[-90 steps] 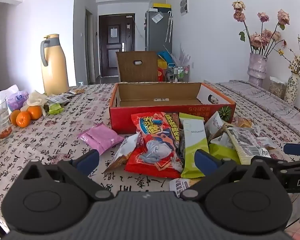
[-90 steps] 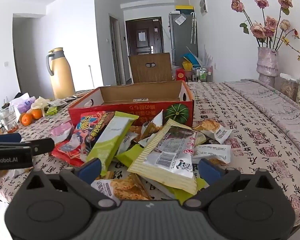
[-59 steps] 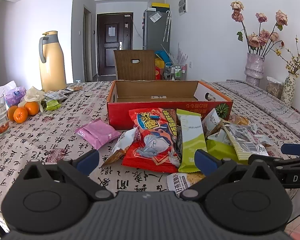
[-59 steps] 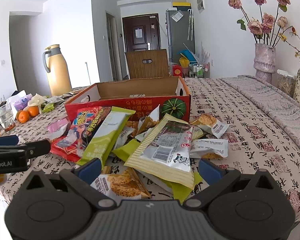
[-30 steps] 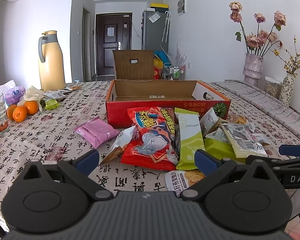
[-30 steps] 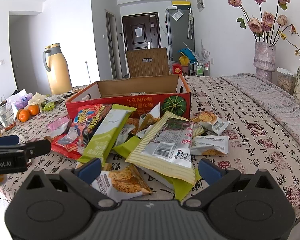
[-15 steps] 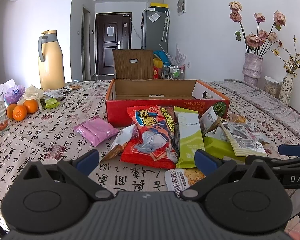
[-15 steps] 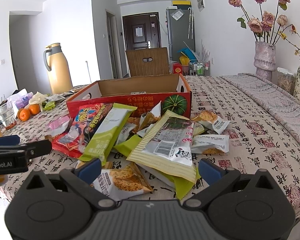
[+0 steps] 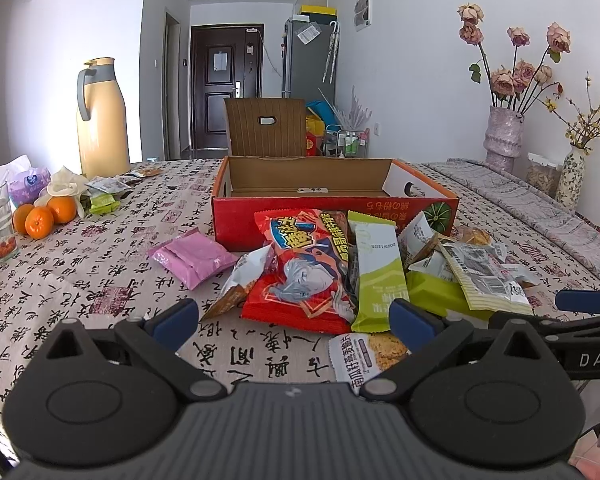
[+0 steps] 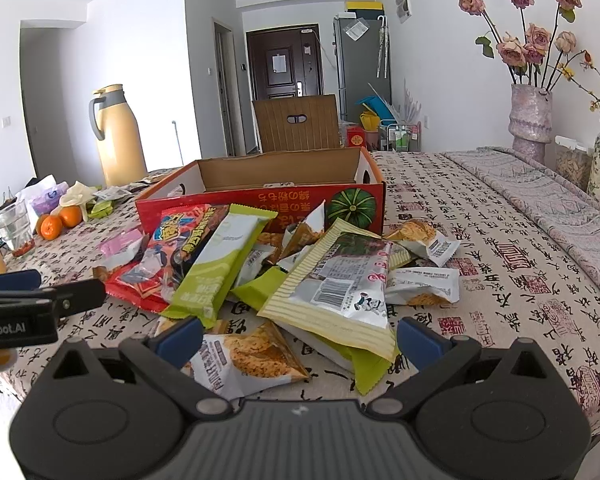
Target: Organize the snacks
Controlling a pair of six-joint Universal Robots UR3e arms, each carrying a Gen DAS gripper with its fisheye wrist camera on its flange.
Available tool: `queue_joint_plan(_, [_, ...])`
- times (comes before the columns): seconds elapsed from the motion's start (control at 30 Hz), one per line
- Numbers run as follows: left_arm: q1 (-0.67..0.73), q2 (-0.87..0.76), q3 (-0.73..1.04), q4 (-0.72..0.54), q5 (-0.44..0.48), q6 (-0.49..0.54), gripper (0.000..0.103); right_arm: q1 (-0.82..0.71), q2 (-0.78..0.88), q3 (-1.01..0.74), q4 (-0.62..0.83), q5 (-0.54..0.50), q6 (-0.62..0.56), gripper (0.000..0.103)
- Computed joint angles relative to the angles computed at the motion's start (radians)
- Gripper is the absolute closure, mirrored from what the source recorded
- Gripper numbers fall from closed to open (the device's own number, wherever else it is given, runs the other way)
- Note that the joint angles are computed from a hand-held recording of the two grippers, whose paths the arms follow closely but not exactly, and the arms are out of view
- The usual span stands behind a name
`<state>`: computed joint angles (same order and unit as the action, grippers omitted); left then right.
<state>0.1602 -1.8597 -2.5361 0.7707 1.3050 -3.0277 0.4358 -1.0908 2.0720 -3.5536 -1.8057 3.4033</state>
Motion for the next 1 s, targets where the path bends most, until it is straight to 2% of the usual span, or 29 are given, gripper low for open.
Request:
queue_joint_plan(0.37, [0.049, 0.036, -0.038, -0.020, -0.055, 0.014, 0.000, 0.017, 0.018, 0.000, -0.008, 0.002, 0.001, 0.002])
queue_joint_plan(0.53, [0.074, 0.040, -0.045, -0.040, -0.077, 0.019, 0.000, 0.023, 0.019, -0.005, 0.012, 0.045, -0.020, 0.020])
queue_joint_plan(0.6, [0.089, 0.039, -0.051, -0.040, -0.093, 0.026, 0.000, 0.022, 0.024, -0.017, 0.026, 0.066, -0.028, 0.022])
queue_joint_plan(0.8, [0.119, 0.030, -0.056, -0.048, -0.124, 0.039, 0.000, 0.005, 0.075, -0.101, 0.104, 0.125, -0.045, 0.041])
queue_joint_plan(1.0, [0.138, 0.020, -0.049, -0.058, -0.140, 0.043, 0.000, -0.014, 0.120, -0.162, 0.120, 0.163, -0.059, 0.041])
